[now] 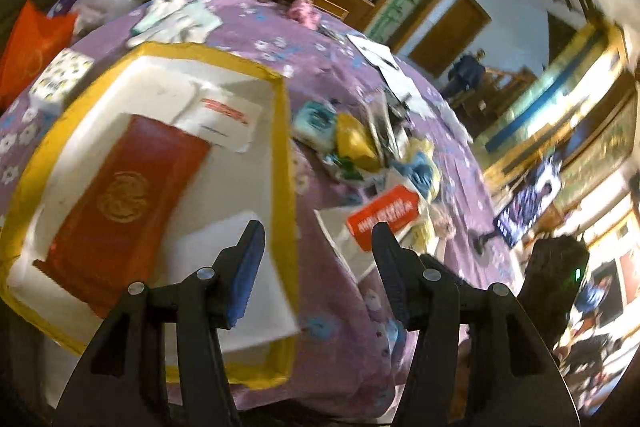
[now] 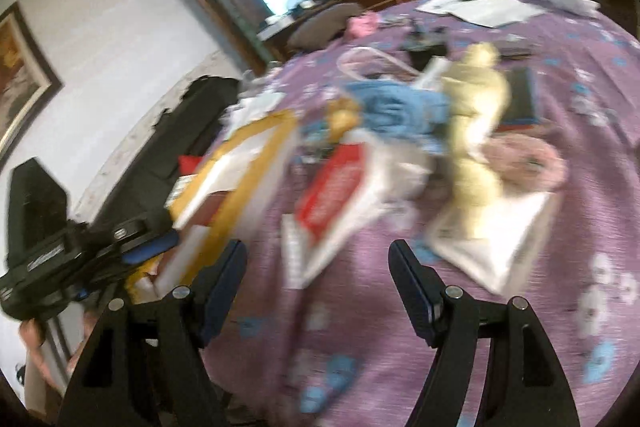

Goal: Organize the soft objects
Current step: 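Grasp the white orange-label bag with the left gripper while the right gripper grasps the pink fuzzy ball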

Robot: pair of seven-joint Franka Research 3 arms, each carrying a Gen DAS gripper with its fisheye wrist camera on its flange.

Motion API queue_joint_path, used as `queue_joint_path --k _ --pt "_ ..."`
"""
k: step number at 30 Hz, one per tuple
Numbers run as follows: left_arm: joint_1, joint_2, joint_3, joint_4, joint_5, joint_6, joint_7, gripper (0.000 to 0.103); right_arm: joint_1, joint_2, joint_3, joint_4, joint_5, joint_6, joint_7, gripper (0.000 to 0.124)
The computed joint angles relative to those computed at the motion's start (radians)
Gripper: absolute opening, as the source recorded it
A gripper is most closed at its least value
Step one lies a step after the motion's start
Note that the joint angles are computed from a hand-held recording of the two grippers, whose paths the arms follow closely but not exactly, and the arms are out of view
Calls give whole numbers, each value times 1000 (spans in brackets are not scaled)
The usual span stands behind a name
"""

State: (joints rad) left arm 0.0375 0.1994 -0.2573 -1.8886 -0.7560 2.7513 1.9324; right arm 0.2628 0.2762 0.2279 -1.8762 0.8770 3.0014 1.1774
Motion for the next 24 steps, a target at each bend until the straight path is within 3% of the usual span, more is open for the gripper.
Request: queue_joint_path --k 6,8,19,22,24 --pt "-27 9 -10 -3 81 33 -8 56 -7 -16 -23 -46 -4 -44 60 73" --pt "-27 15 -14 6 92 24 -16 56 -20 -28 -2 -62 50 -28 3 73" --pt "-22 22 -32 9 109 8 -22 56 29 -31 -50 -76 -72 -11 78 79" --pt "-27 19 -30 5 117 7 -20 56 11 -29 -35 -71 -66 -18 68 79" --pt "-25 18 -32 5 110 6 -12 56 -27 -28 -5 -56 14 -55 12 78"
